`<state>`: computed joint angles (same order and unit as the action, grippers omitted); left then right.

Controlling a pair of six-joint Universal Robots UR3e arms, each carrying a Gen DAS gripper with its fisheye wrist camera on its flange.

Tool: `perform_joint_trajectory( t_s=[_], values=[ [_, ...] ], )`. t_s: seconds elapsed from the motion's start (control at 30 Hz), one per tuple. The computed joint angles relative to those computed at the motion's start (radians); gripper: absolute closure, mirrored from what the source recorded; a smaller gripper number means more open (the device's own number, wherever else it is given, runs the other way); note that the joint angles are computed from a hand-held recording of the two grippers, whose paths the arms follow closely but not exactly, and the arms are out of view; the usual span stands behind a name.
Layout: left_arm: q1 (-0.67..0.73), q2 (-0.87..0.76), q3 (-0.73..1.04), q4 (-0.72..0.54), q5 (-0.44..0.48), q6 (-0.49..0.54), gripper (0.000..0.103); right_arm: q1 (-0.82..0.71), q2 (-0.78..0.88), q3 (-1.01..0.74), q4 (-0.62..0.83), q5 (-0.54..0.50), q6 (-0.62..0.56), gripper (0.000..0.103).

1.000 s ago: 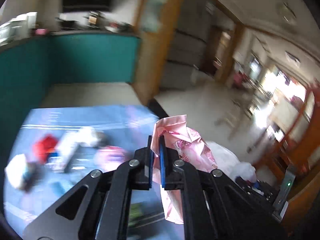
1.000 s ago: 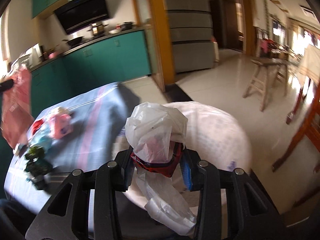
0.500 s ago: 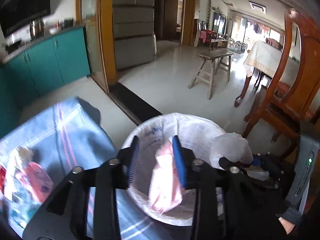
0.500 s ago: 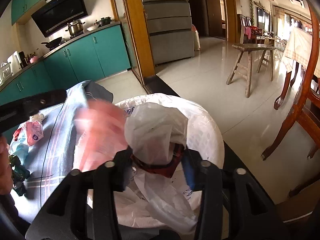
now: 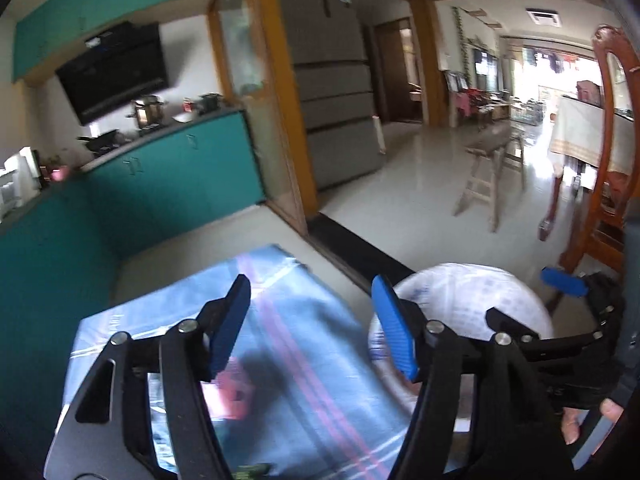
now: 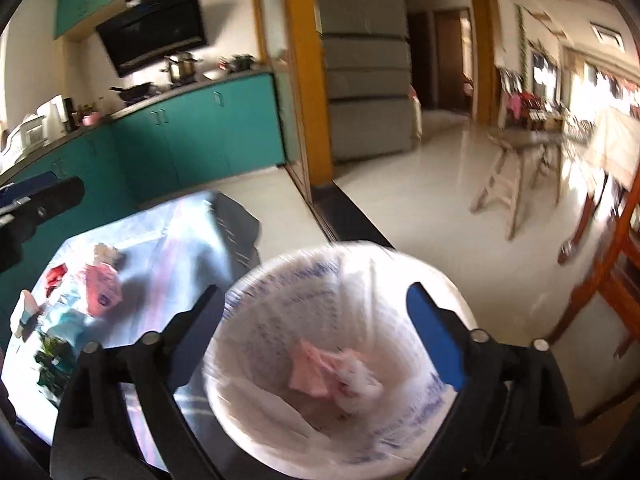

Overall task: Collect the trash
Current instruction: 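Carry both items over the white wastebasket and open both tools to drop them, then grasp the dark green bag with the right tool while the left tool approaches the white paper cup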

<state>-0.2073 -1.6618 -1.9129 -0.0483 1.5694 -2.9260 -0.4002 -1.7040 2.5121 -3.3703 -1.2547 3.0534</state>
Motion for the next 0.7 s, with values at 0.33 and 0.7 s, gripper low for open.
perform_joint_trajectory(
  t_s=[0.33,0.7],
  values=[
    [0.432,0.138,-0.228,0.109,-0.051,0.066,0.030,0.471,0.421,-0.581,0.054,-0.205,0.069,0.003],
    [1.030,0.166,-0.296,0.022,-0.303,0.181,0.028,0.564,0.655,-0.775,0.204,-0.039,0.004,0.012]
  ],
)
